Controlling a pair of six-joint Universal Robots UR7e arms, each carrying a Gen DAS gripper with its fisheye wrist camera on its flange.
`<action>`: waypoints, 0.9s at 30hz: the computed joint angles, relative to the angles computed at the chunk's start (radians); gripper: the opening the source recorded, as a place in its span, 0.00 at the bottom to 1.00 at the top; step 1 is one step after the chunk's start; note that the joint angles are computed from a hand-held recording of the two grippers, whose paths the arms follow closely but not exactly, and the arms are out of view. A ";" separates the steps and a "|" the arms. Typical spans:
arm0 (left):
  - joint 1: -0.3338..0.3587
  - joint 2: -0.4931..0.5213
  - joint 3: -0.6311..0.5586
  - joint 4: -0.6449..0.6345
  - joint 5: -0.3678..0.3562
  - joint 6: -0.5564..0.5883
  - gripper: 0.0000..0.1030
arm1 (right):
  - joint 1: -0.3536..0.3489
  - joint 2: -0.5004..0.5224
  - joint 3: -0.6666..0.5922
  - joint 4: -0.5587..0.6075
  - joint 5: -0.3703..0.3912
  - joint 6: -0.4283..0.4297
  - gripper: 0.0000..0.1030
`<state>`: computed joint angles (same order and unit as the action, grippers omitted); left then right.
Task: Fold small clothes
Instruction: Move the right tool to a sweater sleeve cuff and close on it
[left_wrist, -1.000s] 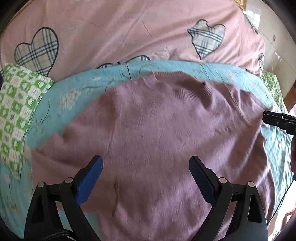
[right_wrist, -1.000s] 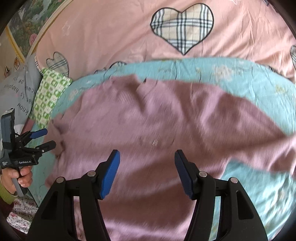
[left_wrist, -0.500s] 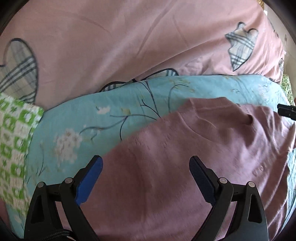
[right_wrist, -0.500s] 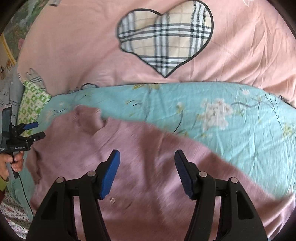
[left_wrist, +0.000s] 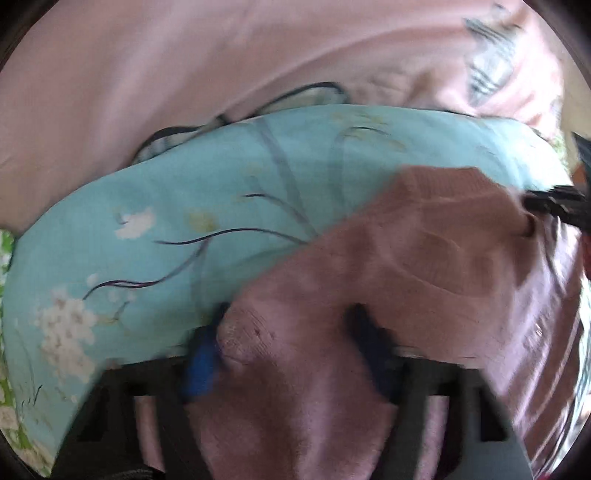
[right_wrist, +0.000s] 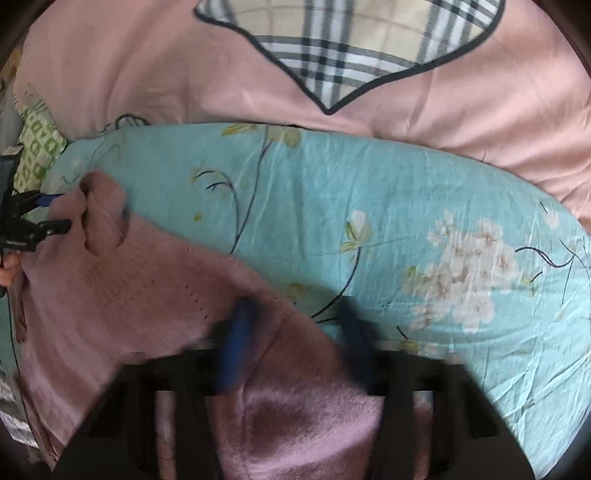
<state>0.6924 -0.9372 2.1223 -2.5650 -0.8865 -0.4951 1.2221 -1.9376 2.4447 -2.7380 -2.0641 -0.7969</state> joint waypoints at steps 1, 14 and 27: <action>-0.002 -0.004 0.004 -0.014 -0.033 0.029 0.10 | -0.011 -0.019 0.003 0.027 0.028 0.015 0.10; -0.026 -0.001 0.042 -0.026 0.125 -0.136 0.09 | -0.095 -0.022 0.092 -0.353 0.073 -0.052 0.07; -0.133 -0.139 0.063 0.155 0.138 -0.361 0.45 | -0.160 -0.305 0.106 -0.124 0.238 0.188 0.35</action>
